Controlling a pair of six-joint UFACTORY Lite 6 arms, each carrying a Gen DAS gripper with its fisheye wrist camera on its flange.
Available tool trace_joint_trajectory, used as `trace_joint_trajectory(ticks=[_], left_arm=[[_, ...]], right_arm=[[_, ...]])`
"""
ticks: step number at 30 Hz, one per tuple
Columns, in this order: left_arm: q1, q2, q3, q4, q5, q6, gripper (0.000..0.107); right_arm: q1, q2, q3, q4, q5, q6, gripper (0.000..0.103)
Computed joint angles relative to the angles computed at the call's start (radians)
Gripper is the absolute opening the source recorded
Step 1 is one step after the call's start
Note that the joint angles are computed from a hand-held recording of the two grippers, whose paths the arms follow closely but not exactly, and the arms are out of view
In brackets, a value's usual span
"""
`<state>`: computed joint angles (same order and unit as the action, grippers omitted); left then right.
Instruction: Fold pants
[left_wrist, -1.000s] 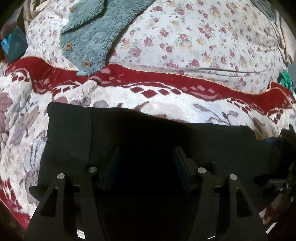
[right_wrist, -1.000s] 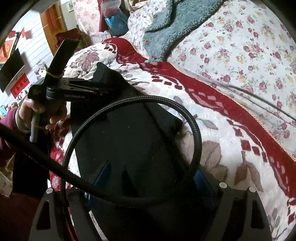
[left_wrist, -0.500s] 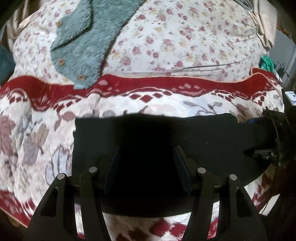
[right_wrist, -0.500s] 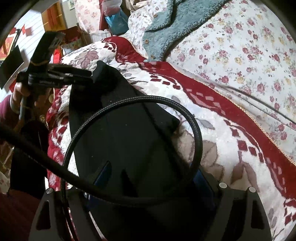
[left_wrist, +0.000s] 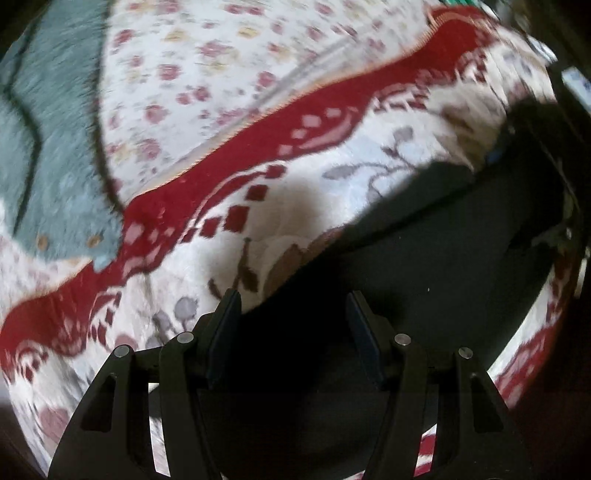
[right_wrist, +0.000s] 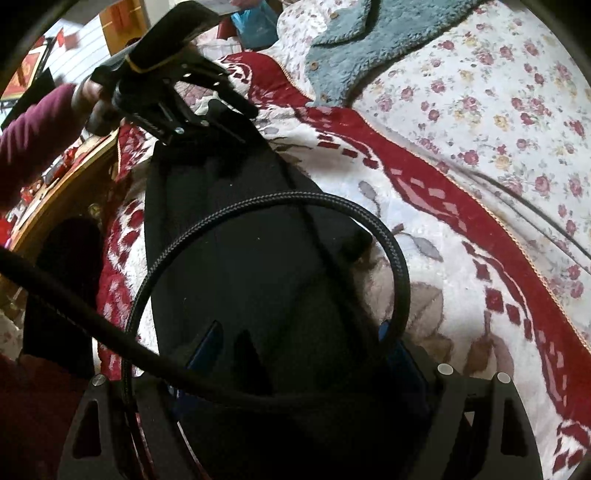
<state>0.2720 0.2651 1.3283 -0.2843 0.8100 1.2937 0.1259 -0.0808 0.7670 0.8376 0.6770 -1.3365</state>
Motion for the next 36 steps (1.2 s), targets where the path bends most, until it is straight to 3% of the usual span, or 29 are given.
trace_joint_trajectory(ticks=[6, 9, 12, 14, 16, 18, 21, 28, 33, 36], left_arm=[[-0.036, 0.127, 0.114, 0.118, 0.058, -0.009, 0.059], [-0.029, 0.140, 0.130, 0.131, 0.073, 0.008, 0.059], [-0.013, 0.096, 0.063, 0.097, 0.018, 0.055, 0.059], [-0.001, 0.051, -0.004, 0.051, -0.030, 0.088, 0.047], [0.008, -0.037, -0.118, -0.005, -0.107, 0.138, 0.018], [0.023, -0.103, -0.200, -0.052, -0.179, 0.177, 0.012], [0.085, -0.164, -0.243, -0.179, -0.168, 0.265, 0.007], [0.315, -0.284, -0.299, -0.477, -0.017, 0.477, 0.006], [0.427, -0.336, -0.392, -0.545, 0.027, 0.540, 0.006], [0.473, -0.354, -0.455, -0.529, 0.028, 0.550, 0.006]], right_arm=[[0.002, 0.075, 0.058, -0.036, 0.027, 0.032, 0.083], [-0.007, 0.085, 0.057, -0.010, 0.028, 0.007, 0.064], [-0.022, 0.081, 0.056, 0.000, 0.025, -0.023, 0.048], [-0.032, 0.059, 0.042, 0.011, 0.027, -0.038, 0.042], [-0.023, 0.018, 0.017, 0.009, 0.016, -0.037, 0.033], [-0.006, -0.033, -0.006, -0.007, 0.007, -0.015, 0.028], [0.010, -0.113, -0.036, -0.024, -0.002, 0.025, 0.027], [0.057, -0.278, -0.090, -0.033, -0.017, 0.140, 0.026], [0.171, -0.384, -0.184, -0.111, -0.145, 0.307, 0.026], [0.209, -0.388, -0.230, -0.155, -0.158, 0.384, 0.030]])
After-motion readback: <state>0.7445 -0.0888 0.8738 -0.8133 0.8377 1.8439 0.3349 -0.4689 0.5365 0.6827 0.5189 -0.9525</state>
